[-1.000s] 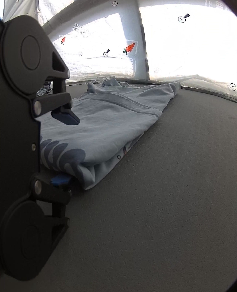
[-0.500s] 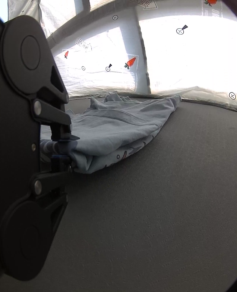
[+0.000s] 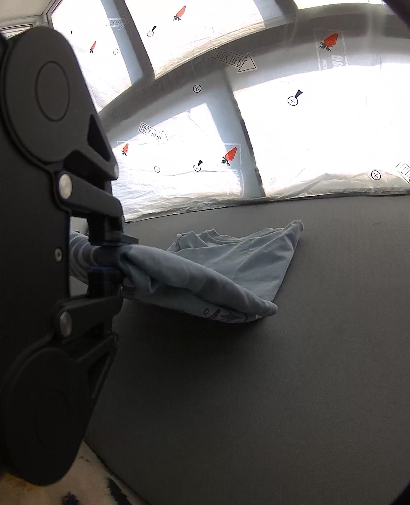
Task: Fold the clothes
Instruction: 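Lift and flip the folded t-shirt with both grippers, laying it printed side up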
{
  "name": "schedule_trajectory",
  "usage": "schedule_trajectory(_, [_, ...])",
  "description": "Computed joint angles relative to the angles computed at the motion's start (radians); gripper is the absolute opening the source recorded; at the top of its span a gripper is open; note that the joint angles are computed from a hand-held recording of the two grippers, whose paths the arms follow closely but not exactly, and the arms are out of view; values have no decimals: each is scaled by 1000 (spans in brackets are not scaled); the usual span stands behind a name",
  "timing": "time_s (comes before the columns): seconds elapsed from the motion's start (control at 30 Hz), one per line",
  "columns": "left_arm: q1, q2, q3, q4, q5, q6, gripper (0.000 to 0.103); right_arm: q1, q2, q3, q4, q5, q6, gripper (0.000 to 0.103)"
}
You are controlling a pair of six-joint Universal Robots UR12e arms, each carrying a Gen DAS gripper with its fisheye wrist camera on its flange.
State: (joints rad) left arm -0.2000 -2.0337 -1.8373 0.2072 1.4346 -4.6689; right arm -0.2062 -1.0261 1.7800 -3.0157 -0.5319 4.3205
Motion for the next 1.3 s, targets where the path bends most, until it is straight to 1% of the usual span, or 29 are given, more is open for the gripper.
schedule_trajectory(0.07, [2, 4, -6, -22, -1, -31, 10, 5, 18, -7, -30, 5, 81, 12])
schedule_trajectory(0.1, [2, 6, -7, -33, 2, -40, 10, 11, 27, -20, -47, 8, 96, 12])
schedule_trajectory(0.2, [1, 7, 5, -47, 32, -30, 10, 22, 43, -65, -46, 14, 69, 12])
schedule_trajectory(0.23, [2, 4, 8, -44, 38, -41, 10, 25, 54, -84, -45, 20, 72, 12])
schedule_trajectory(0.33, [15, -19, 28, -25, 31, -112, 10, 38, 94, -147, -40, 26, 131, 12])
schedule_trajectory(0.43, [26, -40, 61, -33, 26, -125, 10, 50, 134, -217, -27, 23, 192, 12])
schedule_trajectory(0.57, [41, -95, 147, -55, 24, -113, 11, 63, 183, -303, -9, 2, 243, 12])
schedule_trajectory(0.7, [59, -164, 250, -79, 10, -114, 11, 79, 251, -417, 30, -27, 292, 13])
schedule_trajectory(0.8, [74, -217, 331, -111, -2, -102, 11, 92, 313, -521, 69, -47, 307, 13])
schedule_trajectory(0.87, [83, -255, 395, -155, -4, -78, 11, 100, 360, -600, 97, -56, 313, 13])
schedule_trajectory(0.9, [88, -273, 426, -181, -7, -55, 11, 104, 385, -642, 116, -59, 308, 13])
schedule_trajectory(0.93, [93, -292, 459, -216, -9, -23, 16, 108, 410, -684, 139, -61, 297, 18])
schedule_trajectory(0.97, [96, -305, 486, -252, -9, 9, 20, 112, 438, -733, 174, -63, 277, 24])
schedule_trajectory(1.0, [100, -323, 517, -287, -7, 64, 31, 115, 459, -770, 196, -70, 261, 27])
schedule_trajectory(1.03, [101, -342, 549, -308, 13, 136, 41, 118, 481, -808, 211, -77, 249, 27])
schedule_trajectory(1.07, [101, -354, 571, -323, 29, 189, 45, 120, 505, -846, 202, -87, 246, 29])
schedule_trajectory(1.1, [102, -366, 605, -362, 50, 275, 52, 122, 527, -882, 198, -98, 239, 31])
schedule_trajectory(1.13, [103, -373, 630, -397, 63, 348, 56, 123, 534, -901, 221, -110, 201, 37])
schedule_trajectory(1.17, [104, -377, 648, -431, 73, 421, 58, 124, 535, -918, 260, -133, 121, 40])
schedule_trajectory(1.2, [104, -382, 666, -465, 84, 494, 62, 125, 533, -934, 319, -155, 16, 42])
schedule_trajectory(1.23, [104, -383, 679, -501, 88, 567, 68, 127, 524, -939, 366, -182, -89, 46])
schedule_trajectory(1.27, [104, -383, 688, -538, 87, 623, 72, 136, 511, -933, 390, -234, -193, 52])
schedule_trajectory(1.3, [104, -382, 700, -599, 83, 699, 77, 144, 495, -922, 424, -285, -298, 54])
